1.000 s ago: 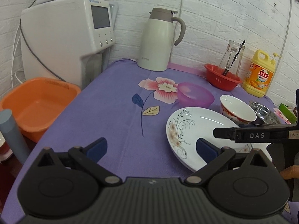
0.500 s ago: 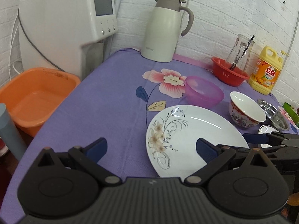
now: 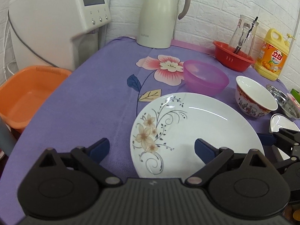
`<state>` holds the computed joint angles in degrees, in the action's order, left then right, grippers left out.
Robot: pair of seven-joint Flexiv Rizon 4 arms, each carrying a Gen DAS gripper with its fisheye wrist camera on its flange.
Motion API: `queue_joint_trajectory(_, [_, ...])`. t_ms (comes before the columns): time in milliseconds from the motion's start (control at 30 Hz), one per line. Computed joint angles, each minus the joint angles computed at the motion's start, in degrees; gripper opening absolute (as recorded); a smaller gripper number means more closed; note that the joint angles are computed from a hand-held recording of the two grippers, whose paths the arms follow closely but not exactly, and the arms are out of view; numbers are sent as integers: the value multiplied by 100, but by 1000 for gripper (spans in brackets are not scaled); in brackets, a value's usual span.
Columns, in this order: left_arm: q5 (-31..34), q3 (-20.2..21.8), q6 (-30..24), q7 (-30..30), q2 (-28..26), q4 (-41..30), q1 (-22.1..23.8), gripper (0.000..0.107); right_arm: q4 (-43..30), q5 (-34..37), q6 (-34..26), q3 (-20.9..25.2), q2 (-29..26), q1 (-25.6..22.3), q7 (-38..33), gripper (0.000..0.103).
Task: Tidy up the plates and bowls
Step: 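Grasp the rim of the white floral plate with the left tool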
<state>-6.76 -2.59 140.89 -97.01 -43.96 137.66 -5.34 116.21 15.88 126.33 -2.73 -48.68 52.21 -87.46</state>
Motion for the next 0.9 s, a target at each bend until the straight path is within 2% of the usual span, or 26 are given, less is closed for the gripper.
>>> queue_joint_trajectory(100, [-99,22,-212,123,51,-43,-91,91,10,19,-25,-13,17,23,-9,103])
queue_joint_trajectory(233, [-91,-17,-424,146,101,-73,-66,91,38,50,-85,-22,55,58,4,103])
queue_joint_trajectory(467, [-124,27,-486,198,97,-117,-127,92,53,49,-99,-53,56,99,2,103])
queue_joint_trajectory(533, [-218,75,-572,309,110,-153,-239,92,74,-55,-110,1,77,46,-15,103])
queue_joint_trajectory(600, [-43,3,-648,378,127,-178,-151,91,118,-221,-95,121,105,-57,-23,103])
queue_joint_trajectory(633, [88,-48,-663,404,127,-193,-93,86,133,-215,-130,95,122,-10,-43,103])
queue_joint_trajectory(767, [-121,-39,-810,374,191,-225,-208,83,120,112,-304,-150,192,294,-3,103])
queue_joint_trajectory(800, [-68,-93,-861,320,221,-228,-128,78,126,185,-321,-204,210,363,19,103])
queue_joint_trajectory(867, [172,-255,-932,136,292,-217,132,76,131,375,-277,-366,211,560,17,103])
queue_joint_trajectory(900, [198,-234,-896,110,319,-201,118,76,144,436,-236,-410,227,618,2,103])
